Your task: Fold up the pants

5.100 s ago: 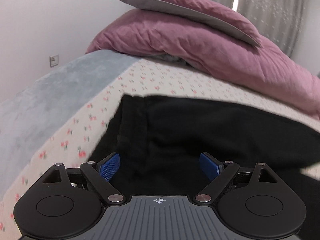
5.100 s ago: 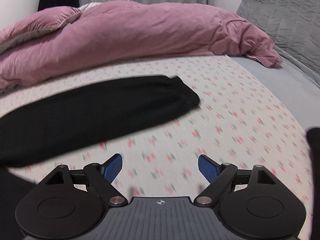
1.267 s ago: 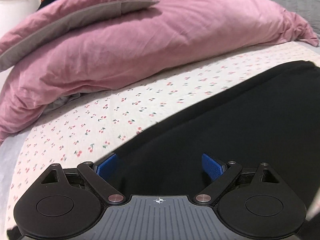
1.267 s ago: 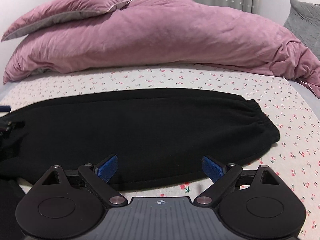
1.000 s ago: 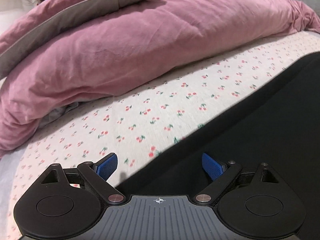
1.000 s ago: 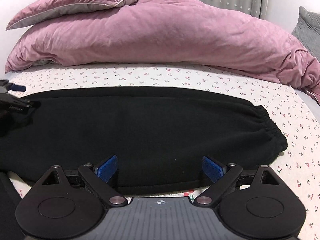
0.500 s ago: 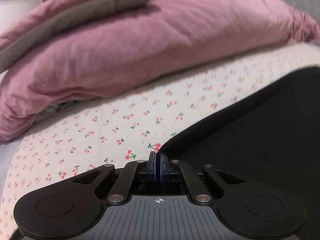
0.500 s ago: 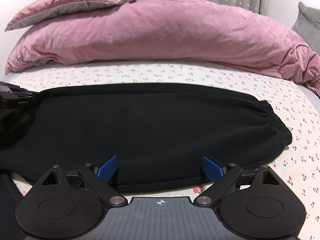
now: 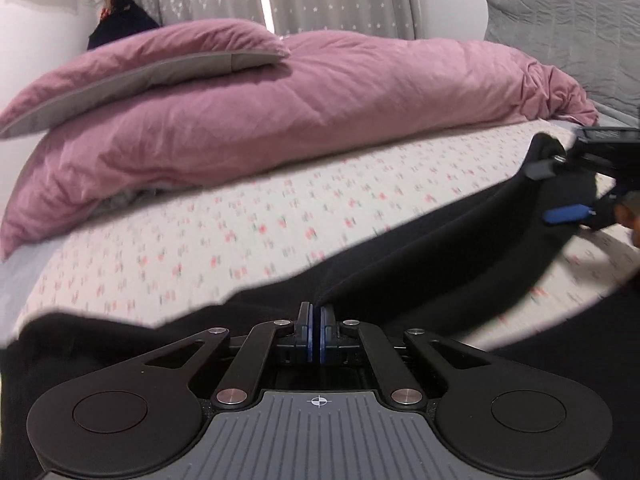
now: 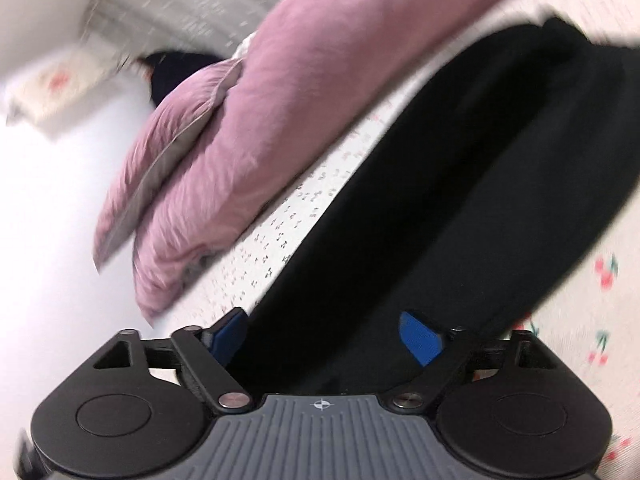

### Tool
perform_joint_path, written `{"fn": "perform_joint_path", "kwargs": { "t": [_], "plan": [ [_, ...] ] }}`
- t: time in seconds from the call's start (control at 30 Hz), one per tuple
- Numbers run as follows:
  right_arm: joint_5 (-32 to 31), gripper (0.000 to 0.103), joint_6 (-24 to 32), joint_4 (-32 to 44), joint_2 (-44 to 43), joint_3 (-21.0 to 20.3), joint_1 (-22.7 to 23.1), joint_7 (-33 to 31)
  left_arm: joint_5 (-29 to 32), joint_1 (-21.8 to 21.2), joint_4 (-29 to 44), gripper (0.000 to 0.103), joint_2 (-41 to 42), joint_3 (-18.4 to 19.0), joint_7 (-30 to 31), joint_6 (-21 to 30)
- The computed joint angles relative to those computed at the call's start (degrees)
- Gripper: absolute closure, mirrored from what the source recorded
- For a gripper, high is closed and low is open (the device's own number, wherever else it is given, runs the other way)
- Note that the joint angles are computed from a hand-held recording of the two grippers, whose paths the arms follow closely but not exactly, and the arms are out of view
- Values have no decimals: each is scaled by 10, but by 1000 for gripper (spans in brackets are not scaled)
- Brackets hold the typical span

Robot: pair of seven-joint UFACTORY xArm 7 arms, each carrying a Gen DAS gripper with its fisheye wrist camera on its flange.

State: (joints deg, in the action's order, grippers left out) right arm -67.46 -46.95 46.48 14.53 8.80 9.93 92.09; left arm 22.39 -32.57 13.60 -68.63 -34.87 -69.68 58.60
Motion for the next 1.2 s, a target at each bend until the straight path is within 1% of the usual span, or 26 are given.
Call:
{"fn": "perform_joint_path", "kwargs": {
  "t": [0.03,0.1,0.17,0.2,0.23,0.27,0.3,0.33,0.37,0.4,0.43,0.5,0.57,0.6,0.63,0.7,0.73,0.77,0.83,0.87,0.97,1.07,1.13,1.2],
  "plan": [
    [17,25,-11,-6,3,1,0,-7,-15,-11,4,102,2,-11,-10,14],
    [25,29,-23,-7,8,3,-2,-4,-36,-27,9,102,8,-33,-38,31],
    [28,37,-10,-11,1,3,1,-7,-49,-47,12,101,20,-50,-62,43],
    [30,47,-1,-14,-4,2,2,-10,-51,-53,13,101,27,-57,-73,47],
    [26,66,15,-13,-9,3,3,-7,-53,-61,17,100,34,-65,-85,53],
    [11,90,34,-12,-14,4,4,4,-52,-67,19,98,38,-68,-95,58],
    [-4,97,50,-9,-16,5,5,15,-49,-75,21,97,39,-69,-102,64],
    [2,97,54,-16,-20,5,7,7,-47,-82,24,92,39,-72,-109,72],
    [10,97,58,-24,-27,5,8,-2,-47,-89,29,91,37,-75,-118,85],
    [4,97,76,-27,-42,6,9,-1,-49,-97,33,91,32,-74,-126,100],
    [-10,97,96,-23,-52,6,11,3,-54,-108,36,90,23,-71,-132,116],
    [-53,98,129,-17,-76,6,13,33,-63,-120,43,81,5,-74,-150,155],
    [-74,98,141,-13,-81,3,16,53,-64,-123,49,47,-20,-76,-164,205],
    [-73,98,143,-14,-82,2,18,52,-61,-122,49,41,-38,-77,-172,229],
    [-70,98,143,-19,-84,1,20,45,-55,-117,50,38,-57,-75,-179,251],
    [-65,98,141,-22,-84,-1,22,39,-38,-108,48,37,-96,-57,-179,280],
    [-68,98,138,-21,-82,-2,21,42,-28,-98,47,33,-114,-43,-173,287],
    [-71,98,136,-19,-80,-3,20,47,-16,-86,46,32,-130,-27,-163,289],
    [-74,98,129,-21,-78,-6,18,48,1,-52,42,32,-150,11,-138,281],
    [-76,98,127,-19,-77,-6,18,50,7,-31,41,32,-154,35,-127,271],
    [-80,98,122,-17,-74,-7,17,55,14,38,37,32,-144,89,-110,238],
    [-86,98,117,-16,-72,-9,15,58,7,97,33,32,-125,116,-103,211],
    [-92,98,113,-16,-72,-12,14,61,-6,131,30,33,-112,124,-103,196],
    [-91,98,113,-14,-71,-11,15,62,-27,156,25,34,-110,126,-103,193]
  ]
}}
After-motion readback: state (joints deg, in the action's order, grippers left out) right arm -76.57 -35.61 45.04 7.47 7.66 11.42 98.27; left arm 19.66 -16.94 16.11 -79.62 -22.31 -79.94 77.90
